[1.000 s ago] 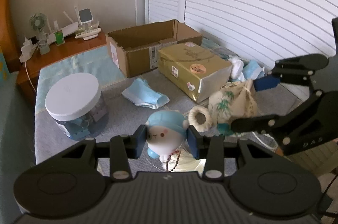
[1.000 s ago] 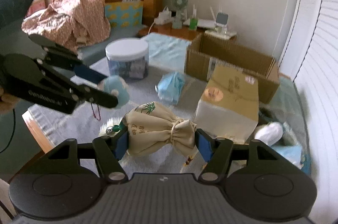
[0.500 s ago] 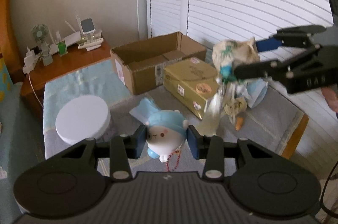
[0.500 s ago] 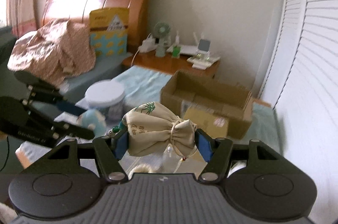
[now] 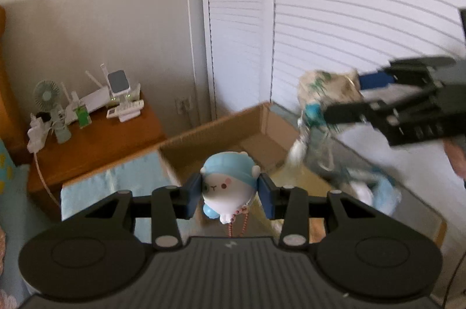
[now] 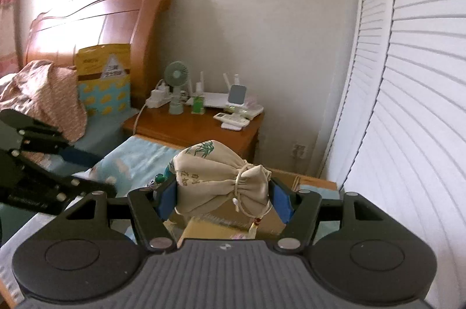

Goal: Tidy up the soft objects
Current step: 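Carry both items over the cardboard box while the left tool opens, dropping the doll, then open the right tool to drop the pouch into the box while the left tool withdraws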

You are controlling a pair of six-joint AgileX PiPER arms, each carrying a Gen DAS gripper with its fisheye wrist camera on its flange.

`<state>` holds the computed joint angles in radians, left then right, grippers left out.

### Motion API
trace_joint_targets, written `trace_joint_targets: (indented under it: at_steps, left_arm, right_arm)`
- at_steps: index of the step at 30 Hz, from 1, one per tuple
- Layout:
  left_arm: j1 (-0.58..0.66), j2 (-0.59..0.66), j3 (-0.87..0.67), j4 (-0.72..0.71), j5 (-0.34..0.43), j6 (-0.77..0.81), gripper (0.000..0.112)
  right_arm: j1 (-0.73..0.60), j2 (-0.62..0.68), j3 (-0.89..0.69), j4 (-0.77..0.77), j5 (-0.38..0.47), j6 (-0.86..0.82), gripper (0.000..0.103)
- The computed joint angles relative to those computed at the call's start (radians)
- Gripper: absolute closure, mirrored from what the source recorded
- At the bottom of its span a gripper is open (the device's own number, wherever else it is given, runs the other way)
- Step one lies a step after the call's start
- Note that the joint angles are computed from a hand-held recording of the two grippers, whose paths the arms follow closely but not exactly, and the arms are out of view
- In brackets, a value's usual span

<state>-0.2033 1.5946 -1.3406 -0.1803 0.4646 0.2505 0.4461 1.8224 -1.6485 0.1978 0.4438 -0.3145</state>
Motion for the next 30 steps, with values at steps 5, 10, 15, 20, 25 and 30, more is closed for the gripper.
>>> trace_joint_targets:
  at_steps: [5,10,15,20,25,30]
  left_arm:
    - [-0.001,0.180,-0.217,0.054,0.036,-0.052,0.071]
    - [0.004,0.318,-0.370,0.064,0.088,-0.091,0.071]
    - [0.018,0.389,-0.424,0.067,0.129,-0.123,0.071]
    - [0.013,0.398,-0.405,0.153,0.139,-0.221,0.066]
    - [0.004,0.291,-0.255,0.197,0.034,-0.248,0.021]
    - [-0.033,0.161,-0.087,0.333,-0.030,-0.386,0.021]
  right_arm:
    - [-0.021,0.056,-0.080,-0.031,0.023,0.036,0.033]
    - [-0.034,0.088,-0.120,-0.066,0.035,0.058,0.033]
    - [-0.037,0.127,-0.187,-0.092,0.060,0.077,0.033]
    - [-0.039,0.195,-0.312,-0.110,0.113,0.093,0.033]
    - [-0.034,0.278,-0.465,-0.101,0.184,0.085,0.033]
    - [-0.023,0.402,-0.679,-0.085,0.302,0.091,0.033]
